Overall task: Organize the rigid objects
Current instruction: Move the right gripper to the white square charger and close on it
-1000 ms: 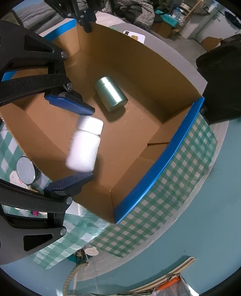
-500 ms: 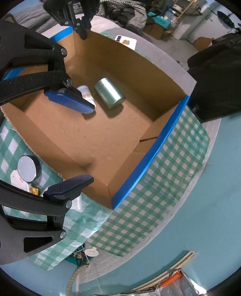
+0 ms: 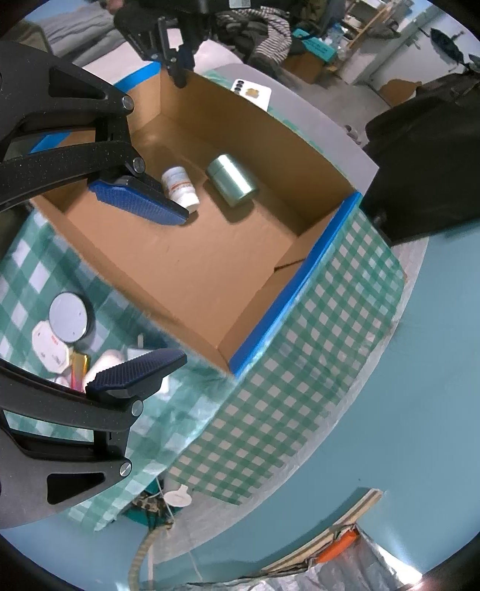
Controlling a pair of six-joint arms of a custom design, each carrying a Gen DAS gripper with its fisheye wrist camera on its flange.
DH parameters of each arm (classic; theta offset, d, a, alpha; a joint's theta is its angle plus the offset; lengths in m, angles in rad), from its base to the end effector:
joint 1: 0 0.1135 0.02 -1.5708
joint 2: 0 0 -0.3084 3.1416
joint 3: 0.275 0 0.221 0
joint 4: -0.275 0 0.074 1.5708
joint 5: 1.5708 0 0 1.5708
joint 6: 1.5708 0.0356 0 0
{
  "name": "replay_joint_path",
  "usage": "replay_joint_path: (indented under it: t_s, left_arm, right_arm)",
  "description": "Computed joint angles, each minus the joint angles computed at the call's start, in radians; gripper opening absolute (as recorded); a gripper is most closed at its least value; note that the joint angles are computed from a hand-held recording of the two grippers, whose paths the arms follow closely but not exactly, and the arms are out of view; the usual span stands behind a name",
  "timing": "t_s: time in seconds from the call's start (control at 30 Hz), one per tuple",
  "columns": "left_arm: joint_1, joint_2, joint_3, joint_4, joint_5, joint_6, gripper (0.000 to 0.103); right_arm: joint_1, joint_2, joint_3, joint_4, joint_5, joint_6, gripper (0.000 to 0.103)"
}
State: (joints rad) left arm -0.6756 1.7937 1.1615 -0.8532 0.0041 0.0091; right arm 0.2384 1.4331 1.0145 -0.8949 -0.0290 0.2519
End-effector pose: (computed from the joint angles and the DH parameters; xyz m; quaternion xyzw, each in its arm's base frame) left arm 0.2376 -0.1906 0.2278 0.3355 0.9411 -0.0159 0.0397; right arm 0.2177 0.0540 0.2814 0.0048 0.9916 0.0451 0.1210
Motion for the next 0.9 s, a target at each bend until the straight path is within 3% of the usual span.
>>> replay_joint_path:
  t_s: [0.5, 0.9]
  left_arm:
    - [-0.002, 0.003, 0.004, -0.006, -0.004, -0.012, 0.007]
    - [0.001, 0.011, 0.010, -0.012, -0.004, -0.024, 0.007]
  right_arm:
    - [-0.294, -0.045, -0.087, -0.009, -0.034, -0.200, 0.070]
    - [-0.410, 0.081, -0.270, 0.200, -0.070, -0.304, 0.070]
